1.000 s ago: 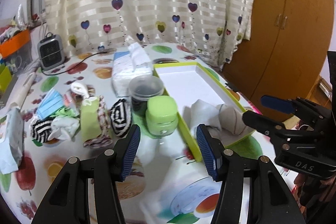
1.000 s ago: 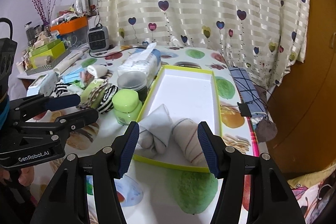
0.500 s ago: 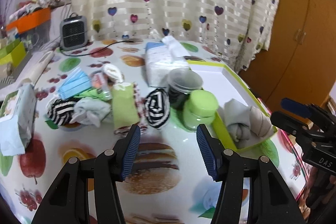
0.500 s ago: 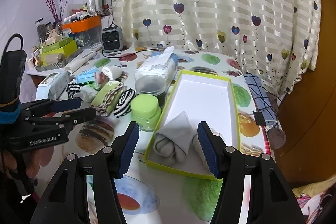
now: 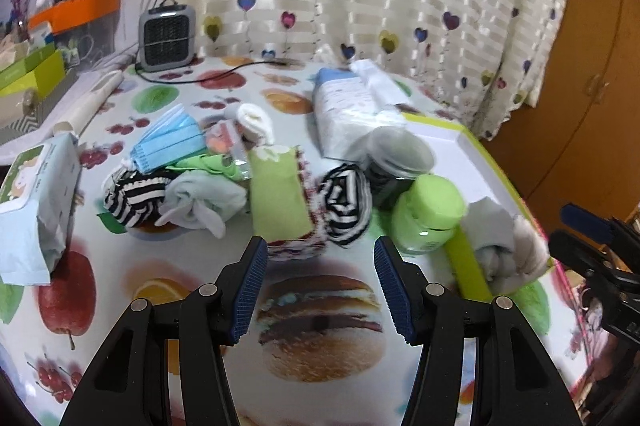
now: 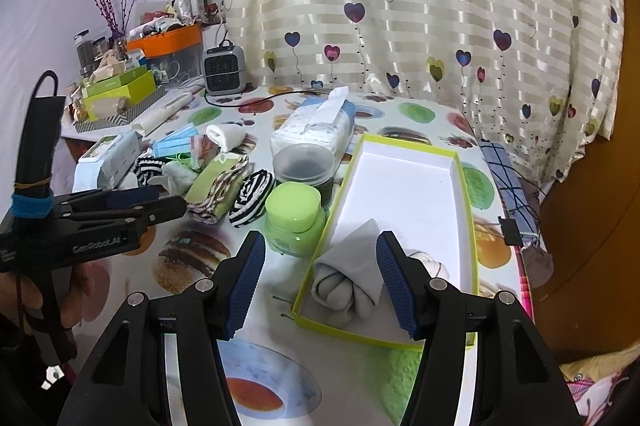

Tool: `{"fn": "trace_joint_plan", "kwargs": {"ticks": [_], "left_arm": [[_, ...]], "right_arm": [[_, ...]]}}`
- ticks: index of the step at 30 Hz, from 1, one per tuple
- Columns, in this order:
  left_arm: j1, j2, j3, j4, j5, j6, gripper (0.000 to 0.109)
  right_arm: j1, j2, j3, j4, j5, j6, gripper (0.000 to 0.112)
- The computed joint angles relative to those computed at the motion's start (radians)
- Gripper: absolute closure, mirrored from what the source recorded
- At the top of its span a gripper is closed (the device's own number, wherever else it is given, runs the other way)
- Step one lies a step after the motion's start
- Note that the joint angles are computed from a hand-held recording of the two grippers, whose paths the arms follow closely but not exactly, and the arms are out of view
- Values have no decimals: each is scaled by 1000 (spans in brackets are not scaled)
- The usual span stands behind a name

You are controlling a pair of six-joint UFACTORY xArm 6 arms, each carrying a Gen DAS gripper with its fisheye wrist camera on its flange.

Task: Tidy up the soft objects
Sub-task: 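Grasp the green towel with the left gripper while the right grasps the striped sock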

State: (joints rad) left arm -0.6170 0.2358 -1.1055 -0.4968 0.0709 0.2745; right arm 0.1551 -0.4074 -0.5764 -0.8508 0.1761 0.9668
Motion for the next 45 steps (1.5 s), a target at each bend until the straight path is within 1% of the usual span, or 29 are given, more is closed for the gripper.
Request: {"fn": "trace_joint_plan", "kwargs": {"ticks": [4, 7, 9, 11, 13, 15, 16, 18, 22, 24, 26, 30, 34, 38, 39, 43, 45], "left_arm": [[32, 53, -50, 119, 23, -120, 53], [43, 94, -98, 117, 49, -127, 53], [51, 120, -128, 150, 65, -159, 53], [52, 147, -159, 155, 76, -162, 53], [58, 175, -191, 201, 97, -207, 53], [57, 202, -221, 174, 110, -177, 53], [58, 210, -230, 186, 116, -185, 54], [55, 223, -241, 183, 115, -172, 61], [57, 232, -243, 251, 105, -220, 70], [59, 227, -236, 249, 103, -219, 75], [60, 217, -224, 225, 101, -199, 80], [57, 180, -174, 131, 91, -106, 83], [56, 117, -90, 49, 68, -27, 84], [65, 64, -16, 5, 45, 10, 84], [67, 55, -2, -2, 40, 15, 84], [74, 21, 41, -90, 35, 97, 84], [77, 4, 59, -125, 36, 129, 84]], "right_arm": [[-5, 15, -3, 27, -5, -19, 53], [-7, 32, -14, 38, -8, -26, 53], [-9, 48, -26, 44, -17, -33, 53], [-8, 66, -39, 51, -25, -41, 53], [-6, 83, -51, 59, -37, -53, 53], [0, 104, -68, 70, -46, -69, 53], [3, 112, -75, 78, -48, -78, 53], [10, 129, -89, 90, -52, -95, 53], [22, 159, -115, 112, -50, -121, 53], [29, 177, -131, 132, -46, -139, 53], [35, 193, -145, 137, -45, -147, 53], [48, 221, -173, 164, -46, -177, 53], [66, 256, -206, 202, -46, -225, 54], [98, 314, -255, 283, -43, -318, 53], [110, 338, -275, 323, -40, -363, 54], [145, 418, -345, 449, -17, -499, 54], [155, 452, -377, 472, 2, -525, 53]]}}
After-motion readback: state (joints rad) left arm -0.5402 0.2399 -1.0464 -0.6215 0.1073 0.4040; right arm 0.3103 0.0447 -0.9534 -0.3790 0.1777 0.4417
